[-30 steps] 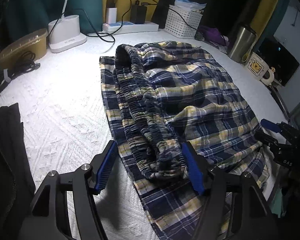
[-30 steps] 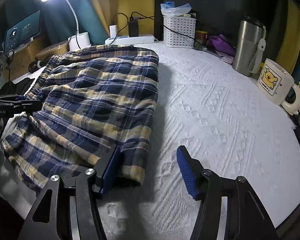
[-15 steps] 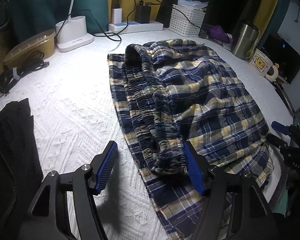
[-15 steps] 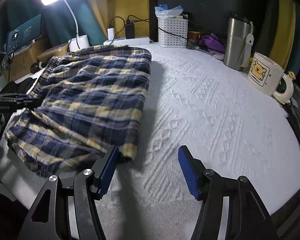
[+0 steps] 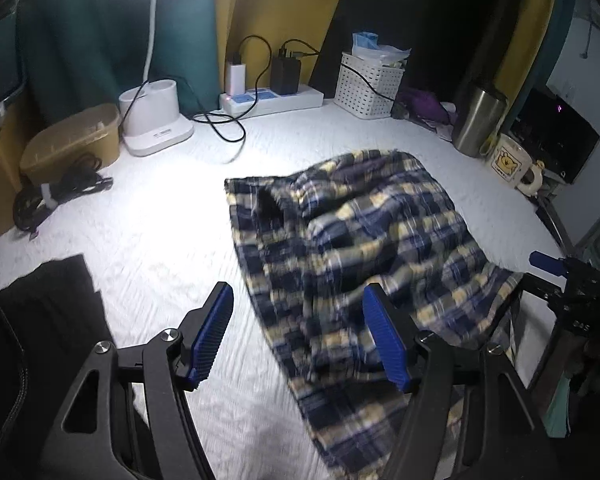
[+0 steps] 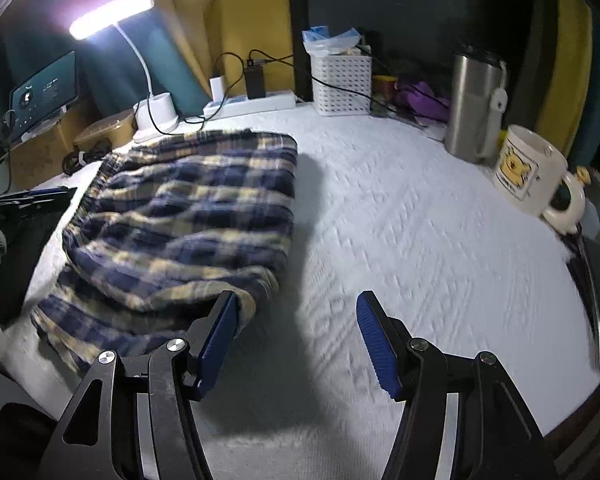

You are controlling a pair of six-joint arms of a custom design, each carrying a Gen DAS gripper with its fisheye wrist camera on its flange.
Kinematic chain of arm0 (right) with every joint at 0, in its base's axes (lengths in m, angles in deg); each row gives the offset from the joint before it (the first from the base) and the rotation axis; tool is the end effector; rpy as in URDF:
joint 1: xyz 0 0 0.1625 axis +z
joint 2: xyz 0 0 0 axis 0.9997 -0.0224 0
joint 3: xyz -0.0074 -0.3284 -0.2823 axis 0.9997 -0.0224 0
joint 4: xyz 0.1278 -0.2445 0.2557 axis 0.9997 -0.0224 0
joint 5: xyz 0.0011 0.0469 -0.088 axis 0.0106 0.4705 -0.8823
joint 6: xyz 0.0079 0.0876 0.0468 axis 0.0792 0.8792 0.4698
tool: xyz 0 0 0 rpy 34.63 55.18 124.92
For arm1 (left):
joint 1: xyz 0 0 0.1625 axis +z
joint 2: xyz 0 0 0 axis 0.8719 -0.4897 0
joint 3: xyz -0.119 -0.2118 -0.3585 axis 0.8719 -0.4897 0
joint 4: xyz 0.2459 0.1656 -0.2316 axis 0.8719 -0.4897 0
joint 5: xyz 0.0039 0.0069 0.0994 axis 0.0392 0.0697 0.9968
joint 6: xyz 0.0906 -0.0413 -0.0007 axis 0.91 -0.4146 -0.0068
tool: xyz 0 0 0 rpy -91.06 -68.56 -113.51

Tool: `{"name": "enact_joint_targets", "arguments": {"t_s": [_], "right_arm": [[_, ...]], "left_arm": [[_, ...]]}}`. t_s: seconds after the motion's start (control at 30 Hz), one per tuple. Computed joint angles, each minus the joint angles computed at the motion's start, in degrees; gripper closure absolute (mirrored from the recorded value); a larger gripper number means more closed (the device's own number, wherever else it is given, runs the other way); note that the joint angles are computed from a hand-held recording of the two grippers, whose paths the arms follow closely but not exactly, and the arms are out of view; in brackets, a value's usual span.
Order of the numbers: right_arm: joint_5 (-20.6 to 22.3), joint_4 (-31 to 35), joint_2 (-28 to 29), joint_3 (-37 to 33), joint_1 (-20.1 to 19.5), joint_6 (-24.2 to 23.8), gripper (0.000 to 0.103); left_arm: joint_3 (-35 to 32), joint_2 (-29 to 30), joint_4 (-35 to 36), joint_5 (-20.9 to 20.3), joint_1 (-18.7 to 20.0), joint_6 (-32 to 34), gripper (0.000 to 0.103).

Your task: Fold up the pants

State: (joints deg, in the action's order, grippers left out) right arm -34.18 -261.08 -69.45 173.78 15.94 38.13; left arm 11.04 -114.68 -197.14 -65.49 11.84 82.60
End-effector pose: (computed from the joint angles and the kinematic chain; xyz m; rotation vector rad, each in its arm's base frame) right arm 0.2565 -0.6554 0.0691 0.7462 -2.3138 0.7383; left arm -0.0196 -0.6684 0.3171 0.5797 2.4583 -0.7959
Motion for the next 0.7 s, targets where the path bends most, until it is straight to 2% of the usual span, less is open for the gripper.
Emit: {"name": "enact_joint_targets", "arguments": {"t_s": [0.2,0.37,0.5,0.7], "right_arm": [[-3.57,0.27,-1.75,1.33,0.95,0.29,0.039],[-4.09,-0.18,-2.37,1.91,0.49,2.18,0.039],[-3.03,1.46,-0.8,-1.25,0.12,2.38,0.039],[-0.33,6.92,3.77,-10.73,-0.17,0.36,0.039]], "left_arm": [[-5.16,3.79,2.35,-1.0,0.98,-0.94,0.036],[-7.7,5.54,4.18,-1.57,1.64,-0.41,0.036],[-8.85,5.96,4.87,-2.05,1.67,-0.27,0.035],[-10.21,6.37,5.2,-3.65,2.08,-1.39,0.035]]}}
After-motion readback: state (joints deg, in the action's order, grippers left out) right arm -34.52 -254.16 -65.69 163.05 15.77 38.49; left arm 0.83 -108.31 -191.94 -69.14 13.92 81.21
